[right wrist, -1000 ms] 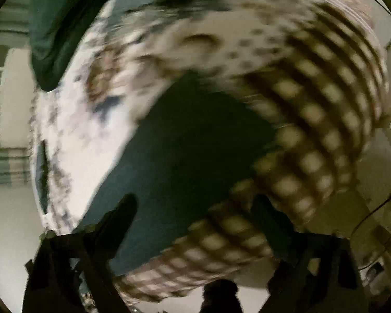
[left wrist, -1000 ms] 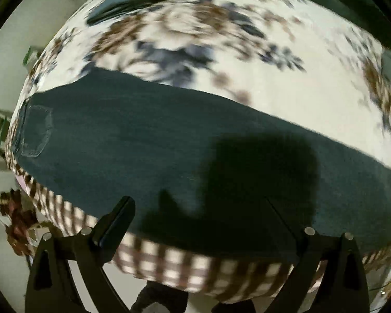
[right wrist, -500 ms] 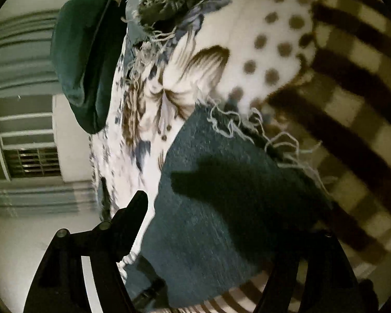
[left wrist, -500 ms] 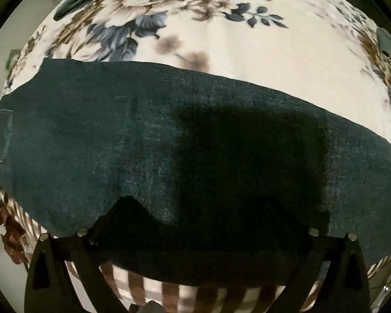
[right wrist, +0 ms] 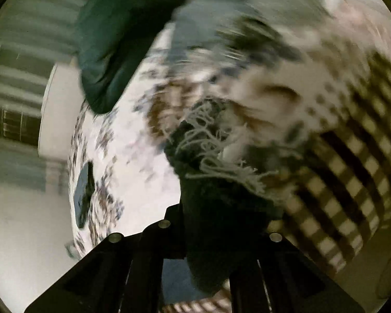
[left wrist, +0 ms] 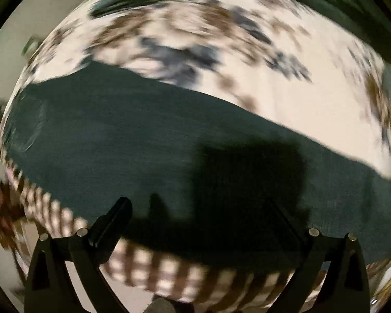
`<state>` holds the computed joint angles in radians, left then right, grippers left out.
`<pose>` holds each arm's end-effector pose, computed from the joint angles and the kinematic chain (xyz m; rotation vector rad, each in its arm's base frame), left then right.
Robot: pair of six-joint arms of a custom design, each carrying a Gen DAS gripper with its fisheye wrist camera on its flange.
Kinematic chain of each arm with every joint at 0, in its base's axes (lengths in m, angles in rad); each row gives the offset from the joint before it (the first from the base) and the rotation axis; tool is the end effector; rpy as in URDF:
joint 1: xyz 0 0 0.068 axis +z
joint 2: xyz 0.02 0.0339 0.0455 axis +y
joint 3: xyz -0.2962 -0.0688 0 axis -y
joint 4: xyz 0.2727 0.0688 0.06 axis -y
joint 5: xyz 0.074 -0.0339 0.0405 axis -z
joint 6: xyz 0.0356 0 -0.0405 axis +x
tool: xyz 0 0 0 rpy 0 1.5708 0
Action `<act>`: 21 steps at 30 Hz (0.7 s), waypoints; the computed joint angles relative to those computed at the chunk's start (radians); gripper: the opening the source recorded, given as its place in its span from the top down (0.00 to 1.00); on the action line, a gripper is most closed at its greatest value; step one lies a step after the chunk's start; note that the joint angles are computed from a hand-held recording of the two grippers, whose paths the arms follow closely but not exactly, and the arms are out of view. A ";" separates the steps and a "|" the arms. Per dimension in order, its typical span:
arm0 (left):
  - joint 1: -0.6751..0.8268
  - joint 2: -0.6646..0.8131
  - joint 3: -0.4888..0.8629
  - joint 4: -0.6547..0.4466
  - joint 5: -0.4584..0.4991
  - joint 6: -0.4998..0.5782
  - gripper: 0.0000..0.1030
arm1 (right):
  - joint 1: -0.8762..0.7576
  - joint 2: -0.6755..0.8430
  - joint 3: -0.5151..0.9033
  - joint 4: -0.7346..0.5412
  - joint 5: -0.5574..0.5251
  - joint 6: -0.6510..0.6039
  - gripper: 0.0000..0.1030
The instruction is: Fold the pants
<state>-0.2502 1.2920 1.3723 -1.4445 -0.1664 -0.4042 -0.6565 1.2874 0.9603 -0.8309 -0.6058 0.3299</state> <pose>0.2222 -0.0507 0.3732 -0.2472 2.8796 0.1319 0.2153 -0.1403 0.2725 1.0629 2.3307 0.7012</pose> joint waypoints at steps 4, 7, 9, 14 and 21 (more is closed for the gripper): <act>0.307 -0.049 0.060 -0.043 0.062 0.147 0.00 | 0.302 -0.040 0.152 -0.058 0.168 0.131 0.92; 0.487 -0.037 0.091 -0.044 0.109 0.227 0.00 | 0.582 -0.008 0.267 -0.074 0.322 0.234 0.93; 0.606 -0.023 0.101 -0.044 0.136 0.298 0.00 | 0.728 0.047 0.338 -0.077 0.388 0.290 0.93; 0.909 0.031 0.139 -0.017 0.175 0.505 0.00 | 1.067 0.235 0.501 -0.072 0.523 0.426 0.93; 1.230 0.152 0.192 0.042 0.188 0.717 0.00 | 1.403 0.629 0.801 -0.087 0.654 0.493 0.93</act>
